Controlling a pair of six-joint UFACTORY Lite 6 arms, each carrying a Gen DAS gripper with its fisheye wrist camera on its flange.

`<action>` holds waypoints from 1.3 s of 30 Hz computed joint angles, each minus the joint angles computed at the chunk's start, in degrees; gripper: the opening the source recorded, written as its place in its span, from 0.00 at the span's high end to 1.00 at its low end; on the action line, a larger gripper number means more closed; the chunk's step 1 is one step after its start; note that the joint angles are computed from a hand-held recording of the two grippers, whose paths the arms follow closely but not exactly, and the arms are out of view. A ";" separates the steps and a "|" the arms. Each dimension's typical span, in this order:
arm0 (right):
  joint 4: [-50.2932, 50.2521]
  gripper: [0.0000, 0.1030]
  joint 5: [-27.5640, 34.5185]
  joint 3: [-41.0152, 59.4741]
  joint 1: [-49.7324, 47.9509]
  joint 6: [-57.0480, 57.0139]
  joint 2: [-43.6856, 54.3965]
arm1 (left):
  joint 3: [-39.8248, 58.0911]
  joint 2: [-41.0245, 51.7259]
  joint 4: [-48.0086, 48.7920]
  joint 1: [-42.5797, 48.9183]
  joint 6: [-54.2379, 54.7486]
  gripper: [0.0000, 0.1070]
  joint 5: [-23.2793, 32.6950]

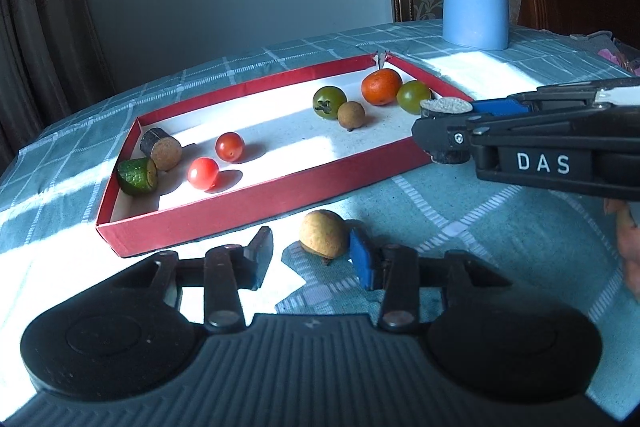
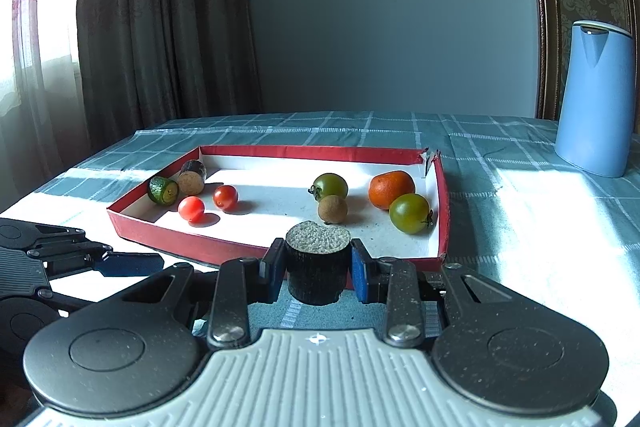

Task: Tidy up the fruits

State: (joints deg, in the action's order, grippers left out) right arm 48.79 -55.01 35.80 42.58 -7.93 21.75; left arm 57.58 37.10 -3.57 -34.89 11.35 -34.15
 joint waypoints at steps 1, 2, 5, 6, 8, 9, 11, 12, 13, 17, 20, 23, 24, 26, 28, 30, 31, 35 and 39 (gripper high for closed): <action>0.04 0.68 0.04 0.03 0.01 -0.06 0.03 | 0.11 0.20 0.67 -0.01 -0.27 0.73 0.13; 0.10 0.68 0.03 0.01 0.05 -0.07 -0.01 | -0.11 0.08 1.89 0.10 -0.95 0.77 0.04; 0.37 0.68 0.04 0.15 0.15 -0.34 0.10 | -0.44 0.08 0.73 -0.39 0.33 0.77 -0.60; 0.37 0.68 0.04 0.15 0.15 -0.34 0.10 | -0.47 -0.03 0.88 -0.37 0.10 0.77 -0.62; 0.47 0.68 0.08 0.15 0.26 -0.43 0.04 | -0.85 -0.33 1.23 -0.25 -0.28 0.77 -1.01; 0.55 0.68 -0.19 0.04 0.40 -0.37 -0.03 | -1.40 -0.71 0.08 -0.57 0.62 0.77 -1.97; 0.45 0.68 -1.15 -0.53 0.73 0.08 -0.40 | -2.58 -1.64 -1.47 -1.08 1.71 0.77 -3.60; 0.36 0.68 -1.66 -0.80 0.85 0.44 -0.55 | -2.81 -2.10 -2.11 -1.28 1.84 0.77 -3.99; 0.28 0.68 -2.08 -1.03 0.93 0.71 -0.75 | -2.97 -2.44 -2.31 -1.34 1.64 0.77 -4.23; 0.10 0.68 -2.05 -0.67 0.53 -0.13 -1.25 | -1.53 -3.40 -2.06 -0.96 0.78 0.77 -3.35; 0.23 0.68 -0.61 1.21 -0.26 -2.19 -0.74 | 1.14 -3.12 -1.87 -0.32 -0.05 0.77 -1.94; 0.14 0.68 1.69 4.23 -1.73 -5.30 0.09 | 6.58 -0.72 -3.48 0.35 0.24 0.77 0.80; 0.27 0.68 2.61 5.64 -2.37 -6.39 0.75 | 8.43 0.28 -4.69 0.47 1.06 0.77 1.53; 0.14 0.68 4.97 9.10 -4.09 -8.30 2.61 | 12.68 2.85 -8.16 0.78 3.88 0.77 2.89; -0.01 0.68 7.87 12.96 -6.01 -10.13 4.83 | 16.64 5.28 -9.95 1.44 5.12 0.77 4.64; -0.59 0.68 10.75 16.61 -7.94 -10.76 7.21 | 21.03 7.99 -11.07 2.26 5.43 0.77 7.25; -1.22 0.68 12.43 18.13 -8.86 -10.73 8.17 | 22.55 8.99 -12.15 2.36 6.41 0.77 8.00; -1.91 0.68 18.46 24.04 -11.62 -11.49 12.36 | 30.85 14.58 -21.53 2.45 15.42 0.77 11.57; -3.61 0.68 23.48 28.77 -14.20 -9.71 15.63 | 34.54 17.64 -29.48 1.60 23.51 0.77 10.29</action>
